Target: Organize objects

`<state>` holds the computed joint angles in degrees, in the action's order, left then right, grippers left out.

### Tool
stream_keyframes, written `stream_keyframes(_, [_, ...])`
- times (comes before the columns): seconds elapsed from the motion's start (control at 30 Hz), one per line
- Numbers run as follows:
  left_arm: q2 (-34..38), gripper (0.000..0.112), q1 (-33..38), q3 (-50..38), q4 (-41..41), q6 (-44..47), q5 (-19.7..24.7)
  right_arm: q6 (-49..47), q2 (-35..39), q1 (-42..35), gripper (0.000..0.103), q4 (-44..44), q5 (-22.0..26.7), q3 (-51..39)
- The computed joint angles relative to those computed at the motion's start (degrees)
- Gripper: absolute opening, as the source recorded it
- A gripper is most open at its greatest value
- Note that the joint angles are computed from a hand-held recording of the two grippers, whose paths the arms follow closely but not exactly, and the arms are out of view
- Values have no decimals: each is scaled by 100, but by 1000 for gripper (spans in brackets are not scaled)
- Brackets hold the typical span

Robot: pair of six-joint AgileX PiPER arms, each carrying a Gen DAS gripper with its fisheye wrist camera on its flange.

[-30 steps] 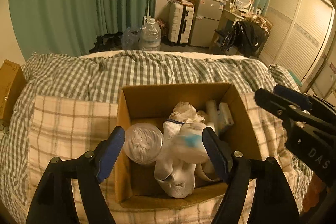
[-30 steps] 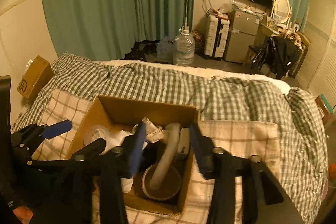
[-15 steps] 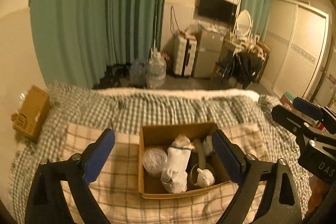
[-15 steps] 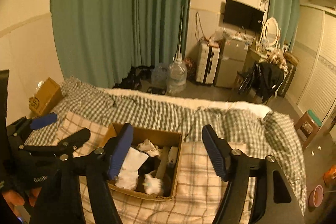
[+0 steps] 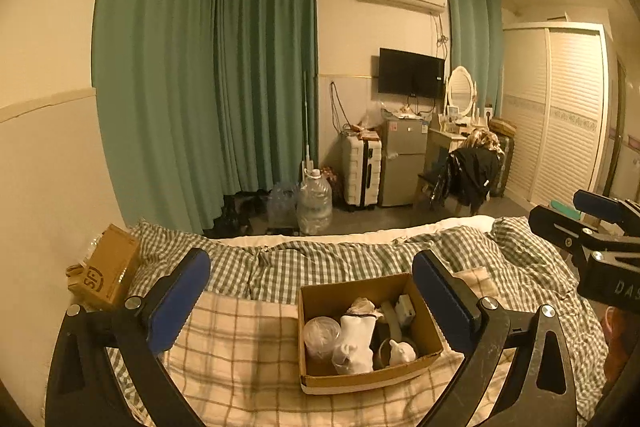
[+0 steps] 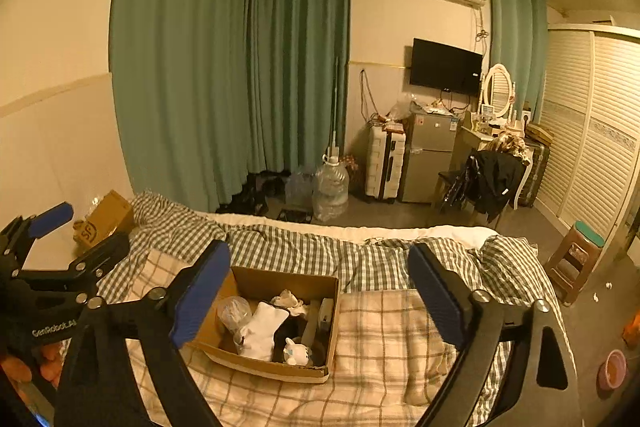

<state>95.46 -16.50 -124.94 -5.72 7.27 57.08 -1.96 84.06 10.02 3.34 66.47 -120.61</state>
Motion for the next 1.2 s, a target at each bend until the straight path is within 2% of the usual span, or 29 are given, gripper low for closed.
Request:
stream_keyframes(0.13, [-482,103,-114,1008,268,-191,-522,-48,-439,-120,97,40,-439,781])
stream_keyframes(0.37, [-1241,103,-319,2761,774,-763,-1497,-47,-1427,-175,103,-42,-1638,2793])
stream_keyframes(0.53, [-1466,103,-327,3659,832,-986,-2089,-275,-1773,-215,103,131,-2353,3970])
stream_keyframes(0.6, [-1581,103,-342,4124,896,-1080,-2496,-277,-1817,-190,103,109,-2636,4383])
stream_keyframes(0.7, [-1657,103,-396,4673,1119,-1354,-2925,47,-1851,-53,103,-324,-2987,4920])
stream_keyframes(0.8, [-1686,103,-440,4976,1296,-1660,-3126,-202,-1868,-254,103,107,-3208,5275])
stream_keyframes(0.9, [-1704,103,-486,5122,1377,-1736,-3211,3,-1832,-271,103,-116,-3319,5458])
stream_keyframes(1.0, [-1649,103,-595,5109,1775,-2016,-3163,-102,-1750,-399,103,54,-3290,5485])
stream_keyframes(1.2, [-1578,103,-565,5059,1584,-1861,-3084,86,-1716,-306,103,-201,-3303,5532])
